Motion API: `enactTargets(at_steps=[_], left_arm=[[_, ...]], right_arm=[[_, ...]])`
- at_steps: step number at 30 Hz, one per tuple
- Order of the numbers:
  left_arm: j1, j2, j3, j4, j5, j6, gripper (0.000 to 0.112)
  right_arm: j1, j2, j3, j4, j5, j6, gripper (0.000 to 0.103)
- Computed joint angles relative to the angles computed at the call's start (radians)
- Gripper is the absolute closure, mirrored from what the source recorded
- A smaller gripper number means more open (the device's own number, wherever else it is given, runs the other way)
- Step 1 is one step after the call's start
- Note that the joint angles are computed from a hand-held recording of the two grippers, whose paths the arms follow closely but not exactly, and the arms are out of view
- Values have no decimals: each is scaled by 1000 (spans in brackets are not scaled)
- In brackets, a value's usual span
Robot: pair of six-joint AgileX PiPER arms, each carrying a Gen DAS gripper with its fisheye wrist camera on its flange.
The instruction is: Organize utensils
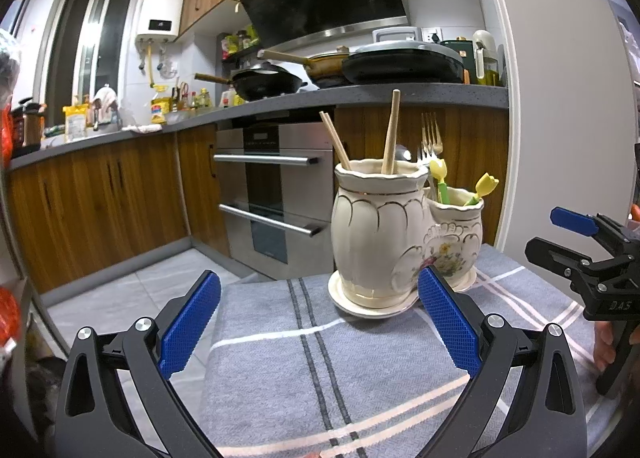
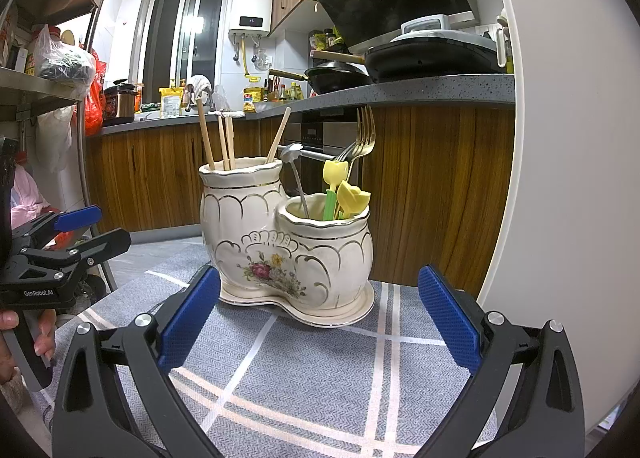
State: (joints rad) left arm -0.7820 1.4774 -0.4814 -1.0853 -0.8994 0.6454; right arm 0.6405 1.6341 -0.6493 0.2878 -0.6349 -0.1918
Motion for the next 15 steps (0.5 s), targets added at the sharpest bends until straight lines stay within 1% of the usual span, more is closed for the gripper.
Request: enactTargets(at_steps=[7, 12, 15], left_arm=[[3, 8, 0, 7, 2, -15, 14], [-7, 17, -9, -29, -8, 5, 14], [-4, 20, -14, -35, -3, 7, 14]], right_arm=[[-2, 0, -1, -2, 2, 2, 6], [-2, 5, 5, 7, -1, 10, 5], [-18, 6, -2, 24, 22, 33, 5]])
